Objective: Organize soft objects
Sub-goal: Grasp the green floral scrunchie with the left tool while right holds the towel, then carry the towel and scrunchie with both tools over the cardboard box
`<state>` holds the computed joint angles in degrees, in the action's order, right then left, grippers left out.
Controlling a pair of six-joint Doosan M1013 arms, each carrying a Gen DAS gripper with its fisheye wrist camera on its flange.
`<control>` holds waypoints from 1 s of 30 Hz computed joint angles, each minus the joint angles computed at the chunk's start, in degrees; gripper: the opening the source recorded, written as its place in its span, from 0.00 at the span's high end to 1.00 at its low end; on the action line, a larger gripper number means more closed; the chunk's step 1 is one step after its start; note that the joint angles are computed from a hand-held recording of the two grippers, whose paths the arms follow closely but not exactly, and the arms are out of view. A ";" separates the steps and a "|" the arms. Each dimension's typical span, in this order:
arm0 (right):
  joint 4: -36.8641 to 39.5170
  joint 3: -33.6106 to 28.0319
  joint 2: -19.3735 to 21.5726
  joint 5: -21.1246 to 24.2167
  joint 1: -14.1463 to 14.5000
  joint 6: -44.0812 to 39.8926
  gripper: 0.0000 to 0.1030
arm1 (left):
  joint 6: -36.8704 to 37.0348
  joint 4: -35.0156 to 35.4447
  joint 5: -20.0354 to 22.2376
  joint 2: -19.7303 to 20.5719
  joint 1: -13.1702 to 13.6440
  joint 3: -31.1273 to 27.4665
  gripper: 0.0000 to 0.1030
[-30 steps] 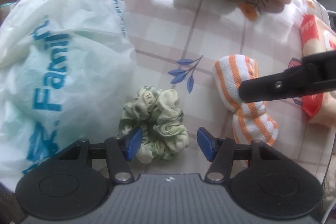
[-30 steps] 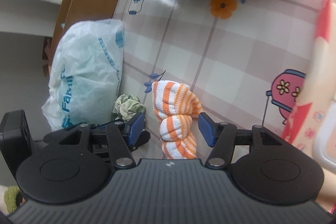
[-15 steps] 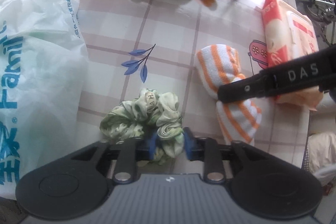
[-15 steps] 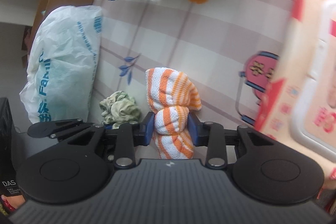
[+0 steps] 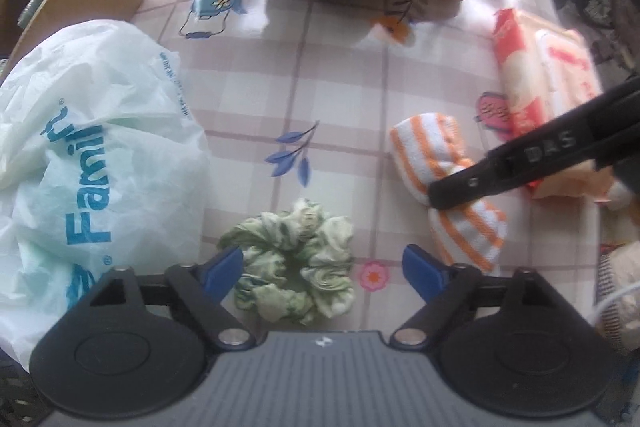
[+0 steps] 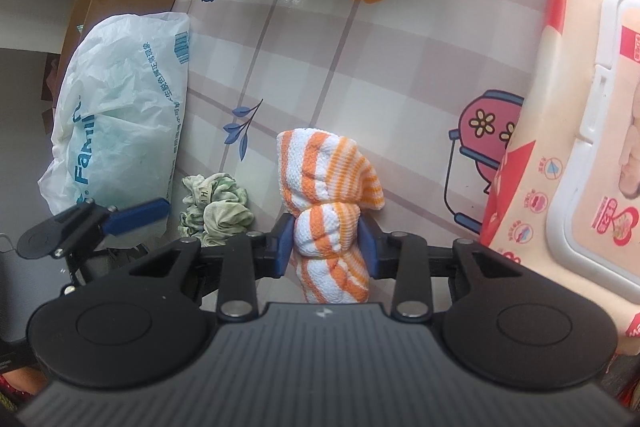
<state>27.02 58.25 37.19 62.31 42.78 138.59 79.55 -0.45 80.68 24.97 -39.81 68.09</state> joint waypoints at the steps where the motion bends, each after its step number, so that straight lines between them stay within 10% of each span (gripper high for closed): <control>1: 0.06 -0.07 0.06 0.04 0.00 -0.11 0.66 | 0.09 0.79 1.06 0.69 -0.18 -0.45 0.14; 7: 0.17 -0.11 0.16 -0.28 0.13 -0.47 0.65 | 0.87 2.62 7.21 4.09 -0.32 -2.67 0.20; 17: -1.51 1.24 -0.91 -2.44 0.65 2.61 0.69 | 0.37 1.48 8.70 3.99 0.59 -3.78 0.74; 30: -3.98 3.36 -4.87 -9.92 1.30 11.53 0.69 | -2.23 1.19 7.40 0.79 1.53 -5.94 0.78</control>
<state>23.04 61.62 32.32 52.39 44.09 150.12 77.32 0.74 88.08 25.76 -38.27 62.15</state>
